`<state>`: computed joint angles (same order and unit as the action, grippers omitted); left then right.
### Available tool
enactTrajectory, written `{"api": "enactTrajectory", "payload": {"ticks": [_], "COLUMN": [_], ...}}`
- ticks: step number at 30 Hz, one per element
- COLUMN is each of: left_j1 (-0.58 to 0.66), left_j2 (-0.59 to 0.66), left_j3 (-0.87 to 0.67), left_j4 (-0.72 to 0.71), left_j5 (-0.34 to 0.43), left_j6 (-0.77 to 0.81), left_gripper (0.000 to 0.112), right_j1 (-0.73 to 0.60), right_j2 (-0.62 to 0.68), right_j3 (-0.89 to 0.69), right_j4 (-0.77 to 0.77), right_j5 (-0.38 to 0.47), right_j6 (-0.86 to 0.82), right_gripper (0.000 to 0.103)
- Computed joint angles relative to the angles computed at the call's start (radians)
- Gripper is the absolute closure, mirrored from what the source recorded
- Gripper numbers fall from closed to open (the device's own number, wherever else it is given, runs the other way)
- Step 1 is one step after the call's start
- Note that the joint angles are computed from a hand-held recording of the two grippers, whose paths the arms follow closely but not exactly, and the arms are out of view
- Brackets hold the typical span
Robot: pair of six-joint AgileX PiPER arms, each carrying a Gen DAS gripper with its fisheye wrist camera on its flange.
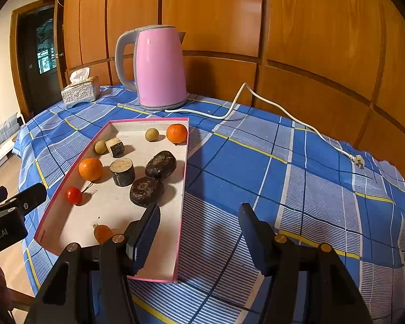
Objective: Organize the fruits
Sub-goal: 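Withdraw the open right tool from the tray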
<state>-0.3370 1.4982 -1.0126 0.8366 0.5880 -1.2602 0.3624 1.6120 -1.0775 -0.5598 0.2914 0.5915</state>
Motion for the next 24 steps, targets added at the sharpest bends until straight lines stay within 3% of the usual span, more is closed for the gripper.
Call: {"api": "enactTrajectory", "payload": {"ticks": [24], "left_j1": [0.009], "left_j2": [-0.007], "left_j3": [0.012], "left_j4": [-0.016], "left_j5": [-0.029], "left_j6": [0.015], "left_gripper": [0.01], "right_j1": [-0.002], "right_j2": [-0.003], "right_j3": [0.006], "right_j4": [-0.011], "right_j5": [-0.004], "right_j6": [0.012], "right_gripper": [0.042]}}
